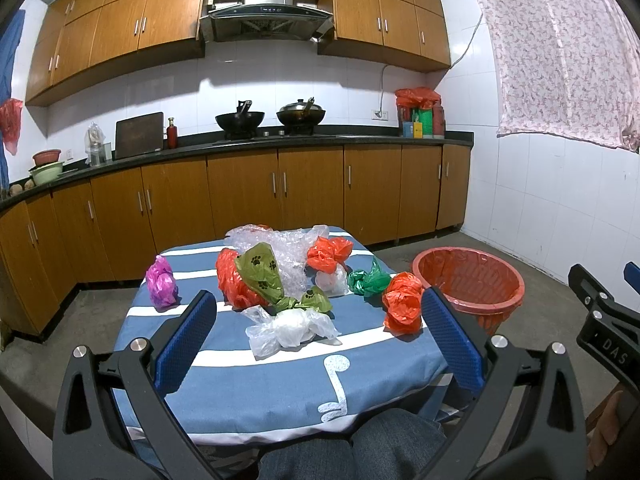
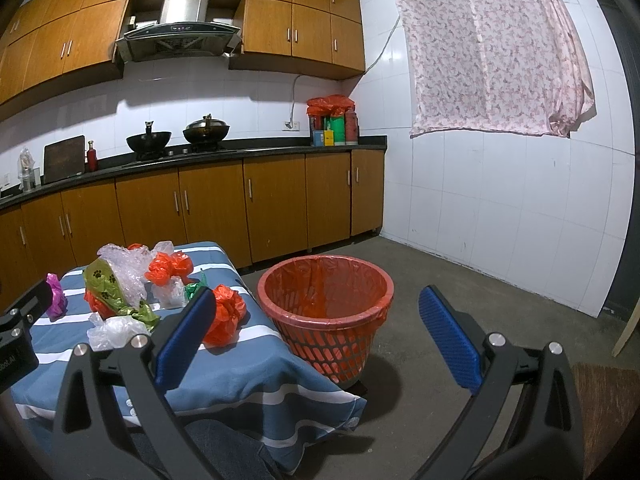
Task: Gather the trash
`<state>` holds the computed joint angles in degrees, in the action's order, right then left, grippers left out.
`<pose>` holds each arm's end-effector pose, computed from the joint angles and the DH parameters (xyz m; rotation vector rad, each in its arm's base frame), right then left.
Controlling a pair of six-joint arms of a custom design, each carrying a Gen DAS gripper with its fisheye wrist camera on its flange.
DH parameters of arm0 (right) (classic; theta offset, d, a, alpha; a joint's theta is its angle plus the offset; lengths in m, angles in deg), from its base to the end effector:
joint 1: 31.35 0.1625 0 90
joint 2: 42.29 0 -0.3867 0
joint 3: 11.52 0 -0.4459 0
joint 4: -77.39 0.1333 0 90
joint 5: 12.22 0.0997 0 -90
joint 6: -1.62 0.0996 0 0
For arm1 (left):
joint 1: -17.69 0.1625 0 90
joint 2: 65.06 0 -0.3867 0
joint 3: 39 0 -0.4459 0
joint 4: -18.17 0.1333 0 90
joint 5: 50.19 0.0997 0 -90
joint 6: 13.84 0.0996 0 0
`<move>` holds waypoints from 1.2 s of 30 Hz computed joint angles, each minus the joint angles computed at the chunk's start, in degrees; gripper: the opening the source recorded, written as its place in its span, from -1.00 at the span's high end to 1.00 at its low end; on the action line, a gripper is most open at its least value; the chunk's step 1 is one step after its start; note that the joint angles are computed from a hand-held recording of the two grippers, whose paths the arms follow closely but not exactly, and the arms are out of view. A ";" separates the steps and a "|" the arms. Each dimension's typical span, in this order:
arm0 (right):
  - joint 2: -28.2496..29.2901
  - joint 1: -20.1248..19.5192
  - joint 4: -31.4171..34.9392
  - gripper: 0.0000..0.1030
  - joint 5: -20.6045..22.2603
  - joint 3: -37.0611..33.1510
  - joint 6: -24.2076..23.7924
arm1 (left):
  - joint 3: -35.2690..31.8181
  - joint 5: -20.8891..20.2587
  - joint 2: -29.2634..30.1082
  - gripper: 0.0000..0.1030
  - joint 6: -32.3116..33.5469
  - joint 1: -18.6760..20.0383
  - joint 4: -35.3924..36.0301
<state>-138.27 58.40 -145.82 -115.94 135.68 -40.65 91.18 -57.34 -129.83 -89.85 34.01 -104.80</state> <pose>0.1082 -0.3492 0.2847 0.5139 -1.9123 1.5093 -0.3454 -0.3430 0.0429 0.4369 1.8580 -1.4340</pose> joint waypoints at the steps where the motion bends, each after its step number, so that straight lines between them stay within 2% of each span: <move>1: 0.03 0.00 -0.02 -0.93 0.00 0.00 -0.01 | 0.00 0.00 0.00 -0.97 0.00 0.00 0.00; 36: 0.36 -0.09 -0.03 -0.93 0.02 -0.12 0.19 | -0.09 -0.13 -0.10 -0.97 -0.54 0.00 0.70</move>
<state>-137.91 58.31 -145.85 -115.92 135.56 -40.46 91.09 -57.46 -129.93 -90.39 34.01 -104.11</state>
